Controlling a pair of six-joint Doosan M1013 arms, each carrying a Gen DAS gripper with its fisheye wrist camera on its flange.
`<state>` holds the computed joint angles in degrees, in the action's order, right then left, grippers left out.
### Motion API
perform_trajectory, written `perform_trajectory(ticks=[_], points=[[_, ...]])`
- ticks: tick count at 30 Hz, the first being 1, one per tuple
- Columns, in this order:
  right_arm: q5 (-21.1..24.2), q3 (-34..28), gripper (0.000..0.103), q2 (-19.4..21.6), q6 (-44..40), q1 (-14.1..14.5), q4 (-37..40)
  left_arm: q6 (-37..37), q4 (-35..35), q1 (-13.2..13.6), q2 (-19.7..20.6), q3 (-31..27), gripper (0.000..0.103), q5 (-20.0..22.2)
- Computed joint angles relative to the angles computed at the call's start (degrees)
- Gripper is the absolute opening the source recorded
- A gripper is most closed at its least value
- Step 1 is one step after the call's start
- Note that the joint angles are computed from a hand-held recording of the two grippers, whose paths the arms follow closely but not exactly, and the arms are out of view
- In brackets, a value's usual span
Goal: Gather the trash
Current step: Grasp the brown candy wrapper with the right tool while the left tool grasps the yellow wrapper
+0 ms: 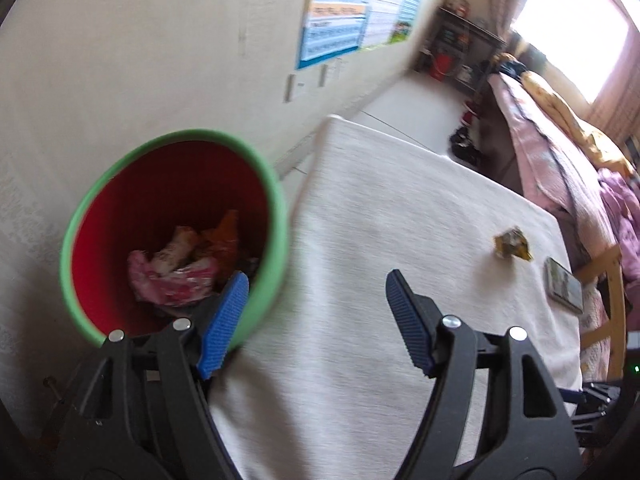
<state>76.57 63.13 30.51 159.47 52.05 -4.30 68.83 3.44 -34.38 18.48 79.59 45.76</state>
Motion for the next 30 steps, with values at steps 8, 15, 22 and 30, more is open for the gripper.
perform_trajectory(ticks=[8,15,22,30], points=[[-7.49,-0.25,0.061,-0.31,-1.98,0.77,-3.29,9.56,-6.83,-3.16,3.46,-4.44,0.070,0.80],[-12.85,0.27,0.061,-0.69,-2.29,0.69,-5.88,22.56,-14.35,-6.44,11.73,-15.32,0.071,5.69],[-18.88,3.91,0.062,-3.13,1.00,-0.06,-5.77,30.01,-16.02,-9.42,18.20,-23.91,0.071,9.69],[-21.51,6.06,0.062,-4.72,1.65,-0.35,-5.46,24.82,-17.43,-9.40,23.50,-30.59,0.039,18.57]])
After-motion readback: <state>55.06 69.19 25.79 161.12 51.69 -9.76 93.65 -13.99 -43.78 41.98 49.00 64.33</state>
